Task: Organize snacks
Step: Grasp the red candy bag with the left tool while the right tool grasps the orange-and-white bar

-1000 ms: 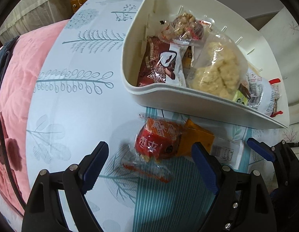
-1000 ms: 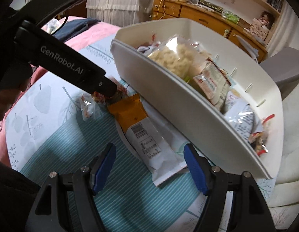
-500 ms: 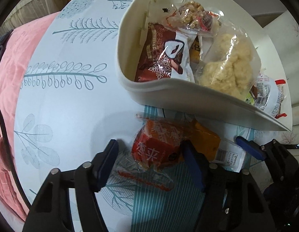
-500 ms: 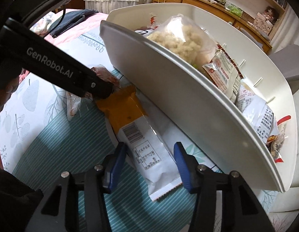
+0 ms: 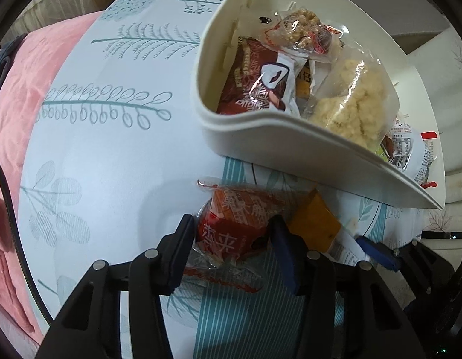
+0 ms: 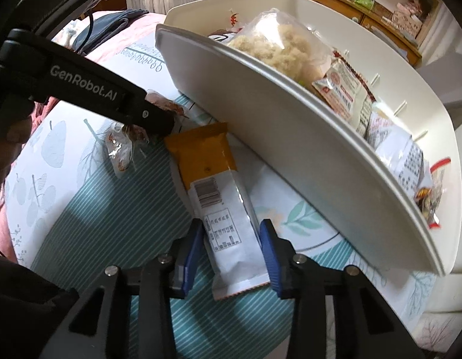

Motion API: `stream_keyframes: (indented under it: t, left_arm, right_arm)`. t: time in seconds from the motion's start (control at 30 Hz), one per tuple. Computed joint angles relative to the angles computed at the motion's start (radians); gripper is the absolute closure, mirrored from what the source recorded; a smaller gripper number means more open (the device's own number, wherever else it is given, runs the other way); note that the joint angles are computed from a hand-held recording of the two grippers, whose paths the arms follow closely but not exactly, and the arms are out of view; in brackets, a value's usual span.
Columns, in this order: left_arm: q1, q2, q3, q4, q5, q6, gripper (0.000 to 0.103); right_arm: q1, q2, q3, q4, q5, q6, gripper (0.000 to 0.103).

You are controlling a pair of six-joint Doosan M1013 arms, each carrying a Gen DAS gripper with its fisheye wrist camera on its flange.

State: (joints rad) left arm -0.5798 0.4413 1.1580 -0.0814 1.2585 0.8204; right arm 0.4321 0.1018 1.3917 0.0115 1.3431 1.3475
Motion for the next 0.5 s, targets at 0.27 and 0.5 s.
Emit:
stream_keyframes:
  t: [0.27, 0.5]
  left_arm:
    - [-0.017, -0.031, 0.018, 0.048, 0.022, -0.071, 0.053]
    - [-0.04, -0.066, 0.009, 0.114, 0.055, -0.157, 0.053]
  right_arm:
    - [-0.027, -0.029, 0.015, 0.065, 0.035, 0.021, 0.065]
    - [-0.069, -0.063, 0.012, 0.163, 0.029, -0.017, 0.065]
